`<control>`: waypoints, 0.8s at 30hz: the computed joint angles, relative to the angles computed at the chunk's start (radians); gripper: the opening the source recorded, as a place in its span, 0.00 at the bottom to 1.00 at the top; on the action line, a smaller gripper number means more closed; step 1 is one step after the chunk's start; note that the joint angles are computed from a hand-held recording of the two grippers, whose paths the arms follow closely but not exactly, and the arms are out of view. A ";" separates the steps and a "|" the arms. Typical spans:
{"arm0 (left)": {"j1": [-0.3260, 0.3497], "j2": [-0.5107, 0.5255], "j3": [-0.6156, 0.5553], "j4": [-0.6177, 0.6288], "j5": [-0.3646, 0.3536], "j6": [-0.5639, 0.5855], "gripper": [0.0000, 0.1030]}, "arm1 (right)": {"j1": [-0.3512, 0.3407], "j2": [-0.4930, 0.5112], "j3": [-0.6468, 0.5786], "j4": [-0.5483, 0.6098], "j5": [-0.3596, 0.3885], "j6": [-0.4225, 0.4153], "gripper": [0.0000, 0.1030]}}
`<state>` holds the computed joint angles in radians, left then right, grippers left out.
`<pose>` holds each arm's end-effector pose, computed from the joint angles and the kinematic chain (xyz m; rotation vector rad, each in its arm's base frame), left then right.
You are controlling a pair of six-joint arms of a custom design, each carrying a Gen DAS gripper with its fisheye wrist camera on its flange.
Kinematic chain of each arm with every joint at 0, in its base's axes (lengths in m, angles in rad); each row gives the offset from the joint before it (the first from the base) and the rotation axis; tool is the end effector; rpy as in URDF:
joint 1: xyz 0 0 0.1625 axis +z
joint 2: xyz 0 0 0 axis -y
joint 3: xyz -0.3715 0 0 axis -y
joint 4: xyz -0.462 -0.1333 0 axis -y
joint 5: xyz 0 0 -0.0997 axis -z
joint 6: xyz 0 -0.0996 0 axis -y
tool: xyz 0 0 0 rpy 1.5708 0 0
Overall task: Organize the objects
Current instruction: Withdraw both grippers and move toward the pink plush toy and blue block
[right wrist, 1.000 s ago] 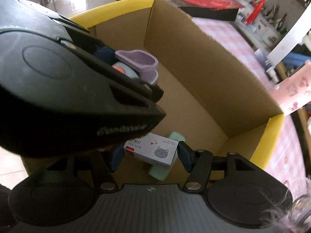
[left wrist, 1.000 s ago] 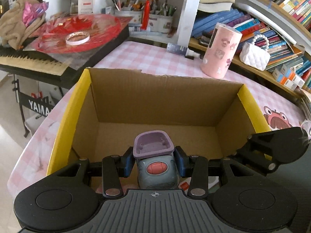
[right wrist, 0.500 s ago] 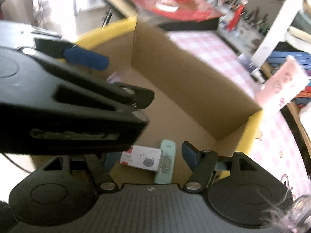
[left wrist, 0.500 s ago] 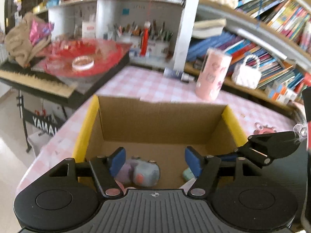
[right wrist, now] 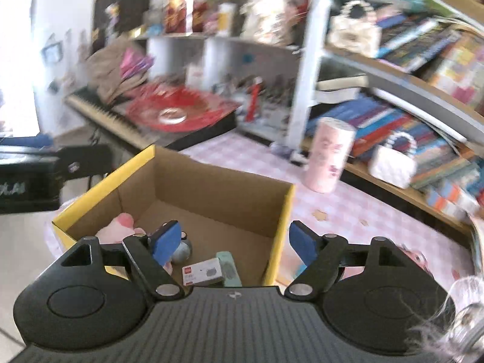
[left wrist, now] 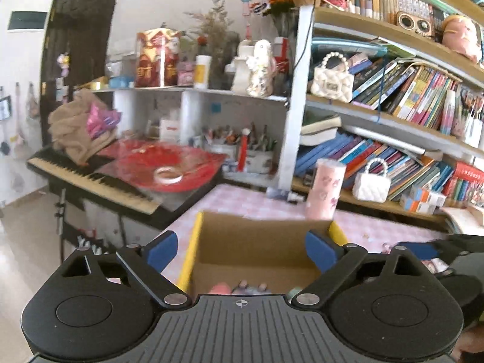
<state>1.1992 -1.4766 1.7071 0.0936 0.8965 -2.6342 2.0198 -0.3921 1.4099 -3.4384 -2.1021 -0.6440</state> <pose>-0.0091 -0.5618 0.3075 0.4004 2.0533 -1.4069 0.3855 -0.6093 -0.0705 0.9787 -2.1682 1.0007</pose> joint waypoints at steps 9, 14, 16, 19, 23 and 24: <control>-0.043 -0.126 0.165 0.084 -0.131 -0.077 0.91 | 0.058 -0.021 0.188 -0.216 -0.154 0.098 0.82; -0.075 -0.194 0.244 0.097 -0.158 -0.081 0.93 | 0.083 -0.029 0.274 -0.299 -0.215 0.127 0.85; -0.088 -0.217 0.274 0.085 -0.176 -0.072 0.93 | 0.090 -0.036 0.297 -0.285 -0.243 0.140 0.86; -0.097 -0.249 0.305 0.088 -0.171 -0.101 0.93 | 0.101 -0.042 0.328 -0.312 -0.263 0.159 0.88; -0.104 -0.256 0.320 0.119 -0.165 -0.118 0.93 | 0.116 -0.034 0.355 -0.377 -0.302 0.147 0.89; -0.106 -0.252 0.322 0.131 -0.165 -0.123 0.93 | 0.117 -0.035 0.364 -0.384 -0.312 0.153 0.89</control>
